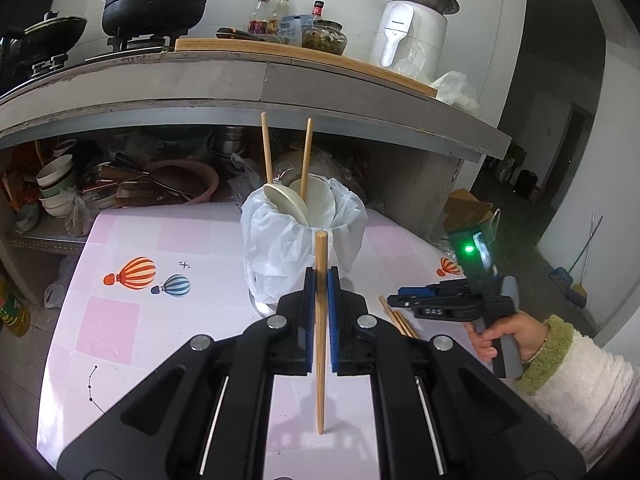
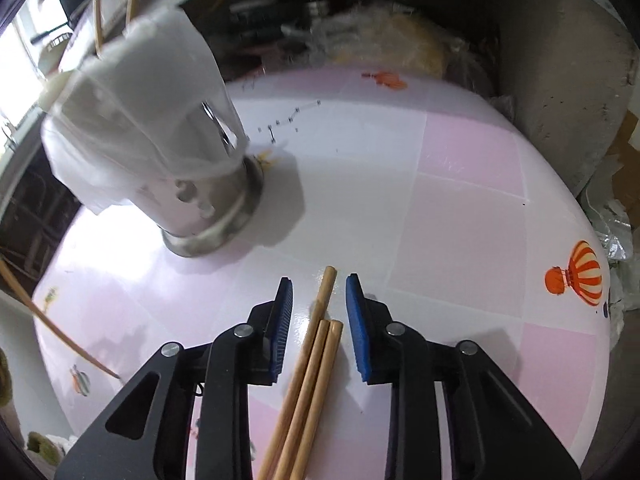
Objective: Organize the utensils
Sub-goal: 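Lift the chopstick with the left tool while the right tool closes on another chopstick, then carry both held chopsticks up over the bagged holder with both tools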
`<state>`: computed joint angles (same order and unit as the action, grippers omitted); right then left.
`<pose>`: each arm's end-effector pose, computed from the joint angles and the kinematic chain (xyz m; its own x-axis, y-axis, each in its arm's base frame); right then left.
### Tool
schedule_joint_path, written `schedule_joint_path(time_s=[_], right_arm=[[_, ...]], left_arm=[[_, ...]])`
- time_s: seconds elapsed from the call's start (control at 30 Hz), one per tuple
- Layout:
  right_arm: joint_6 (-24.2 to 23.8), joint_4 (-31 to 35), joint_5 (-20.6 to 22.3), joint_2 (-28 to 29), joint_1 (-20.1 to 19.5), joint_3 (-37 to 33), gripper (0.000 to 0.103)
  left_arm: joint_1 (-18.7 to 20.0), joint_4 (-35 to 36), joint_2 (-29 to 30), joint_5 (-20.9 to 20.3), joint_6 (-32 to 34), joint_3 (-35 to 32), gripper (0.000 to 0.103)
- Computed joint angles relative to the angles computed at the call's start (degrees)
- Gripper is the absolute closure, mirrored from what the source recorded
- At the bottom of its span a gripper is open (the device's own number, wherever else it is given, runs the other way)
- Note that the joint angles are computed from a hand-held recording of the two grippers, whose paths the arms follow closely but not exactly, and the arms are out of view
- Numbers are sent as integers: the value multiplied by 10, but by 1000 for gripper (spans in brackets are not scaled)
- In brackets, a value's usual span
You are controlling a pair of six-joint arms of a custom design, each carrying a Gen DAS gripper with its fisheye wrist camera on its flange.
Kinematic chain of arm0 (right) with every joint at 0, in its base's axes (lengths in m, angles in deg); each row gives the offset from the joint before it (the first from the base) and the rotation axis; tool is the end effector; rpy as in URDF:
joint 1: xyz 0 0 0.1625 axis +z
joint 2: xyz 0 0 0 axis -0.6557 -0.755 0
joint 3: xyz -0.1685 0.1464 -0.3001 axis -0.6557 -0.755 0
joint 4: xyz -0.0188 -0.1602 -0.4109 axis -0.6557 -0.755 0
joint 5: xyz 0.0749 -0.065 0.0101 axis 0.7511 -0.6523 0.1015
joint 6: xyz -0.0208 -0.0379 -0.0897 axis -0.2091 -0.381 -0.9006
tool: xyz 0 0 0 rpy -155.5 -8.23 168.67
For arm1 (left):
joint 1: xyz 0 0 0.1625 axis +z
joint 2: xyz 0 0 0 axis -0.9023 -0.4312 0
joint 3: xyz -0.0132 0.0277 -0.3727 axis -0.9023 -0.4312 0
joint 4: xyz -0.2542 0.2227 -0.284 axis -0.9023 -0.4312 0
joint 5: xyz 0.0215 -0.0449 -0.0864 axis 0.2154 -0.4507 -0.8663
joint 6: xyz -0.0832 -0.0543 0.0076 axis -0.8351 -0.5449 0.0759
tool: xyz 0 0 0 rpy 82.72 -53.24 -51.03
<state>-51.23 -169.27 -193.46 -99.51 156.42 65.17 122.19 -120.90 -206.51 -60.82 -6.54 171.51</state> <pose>0.2939 -0.4521 -0.0020 -0.8262 -0.0724 0.5587 -0.3241 0.8722 -0.3663 -0.0495 -0.3932 0.4107 -0.7331 0.5152 -0.4441 0.6801 0.5570 -0.4766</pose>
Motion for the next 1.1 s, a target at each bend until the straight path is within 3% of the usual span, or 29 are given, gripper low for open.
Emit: schedule_joint_path(time_s=[0.2, 0.5, 0.6, 0.8, 1.1], right_arm=[[13, 65, -22, 21, -3, -32, 84], [5, 78, -57, 47, 8, -57, 94], [8, 60, -58, 51, 9, -54, 96], [25, -3, -16, 36, 6, -28, 97], [36, -100, 10, -17, 39, 25, 97]], left_arm=[[7, -3, 3, -8, 0, -2, 98], [10, -4, 4, -12, 0, -2, 98], [12, -5, 5, -14, -1, -3, 98], [13, -4, 8, -17, 1, -5, 98], [12, -2, 8, -19, 1, -5, 98]])
